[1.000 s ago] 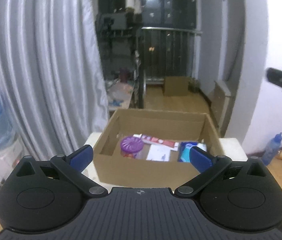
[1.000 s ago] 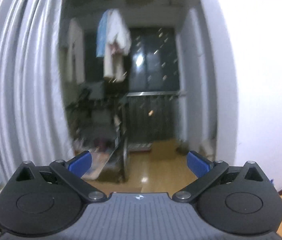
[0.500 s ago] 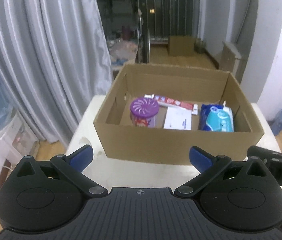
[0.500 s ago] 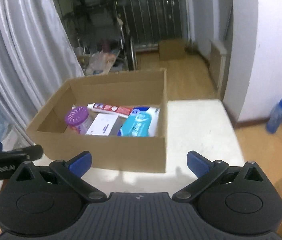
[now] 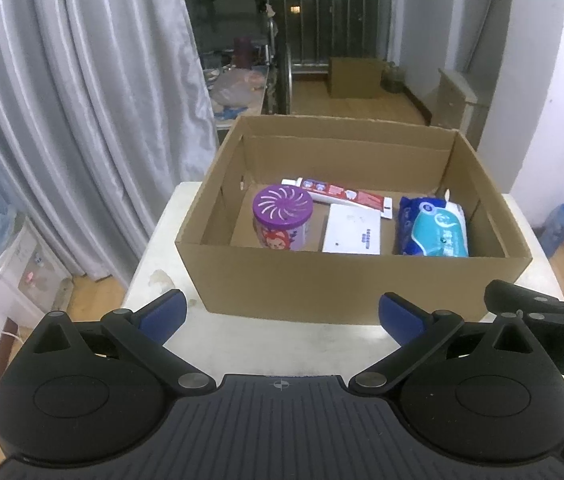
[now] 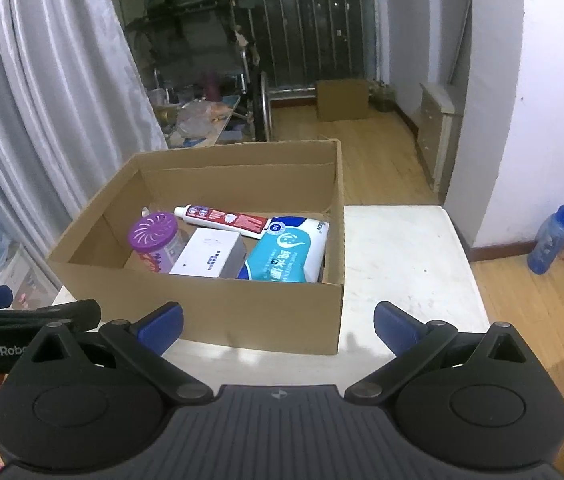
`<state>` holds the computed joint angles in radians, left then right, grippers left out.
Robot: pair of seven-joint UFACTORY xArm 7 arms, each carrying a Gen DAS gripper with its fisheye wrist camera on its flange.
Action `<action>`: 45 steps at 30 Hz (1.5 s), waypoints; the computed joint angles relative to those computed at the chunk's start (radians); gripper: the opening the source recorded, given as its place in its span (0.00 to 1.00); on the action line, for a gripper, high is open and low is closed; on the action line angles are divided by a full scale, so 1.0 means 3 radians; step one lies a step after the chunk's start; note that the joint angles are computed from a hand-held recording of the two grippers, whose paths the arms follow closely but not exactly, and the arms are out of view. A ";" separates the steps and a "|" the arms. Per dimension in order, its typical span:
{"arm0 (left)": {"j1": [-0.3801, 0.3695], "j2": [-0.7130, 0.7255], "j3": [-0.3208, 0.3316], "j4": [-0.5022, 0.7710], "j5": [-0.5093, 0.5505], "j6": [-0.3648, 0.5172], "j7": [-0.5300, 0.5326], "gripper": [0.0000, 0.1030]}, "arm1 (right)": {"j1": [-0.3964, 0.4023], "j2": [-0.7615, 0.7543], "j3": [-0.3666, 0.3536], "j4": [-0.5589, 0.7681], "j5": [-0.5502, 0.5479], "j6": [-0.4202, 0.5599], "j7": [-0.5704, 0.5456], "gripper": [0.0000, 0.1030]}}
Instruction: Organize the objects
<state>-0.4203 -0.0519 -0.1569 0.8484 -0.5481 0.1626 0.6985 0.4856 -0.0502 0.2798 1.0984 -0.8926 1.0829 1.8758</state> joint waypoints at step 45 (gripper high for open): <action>-0.0002 -0.0022 -0.0005 -0.0032 0.0334 -0.0067 -0.0251 0.99 | -0.0002 -0.0059 0.0038 -0.0024 0.0095 0.0064 0.0001 1.00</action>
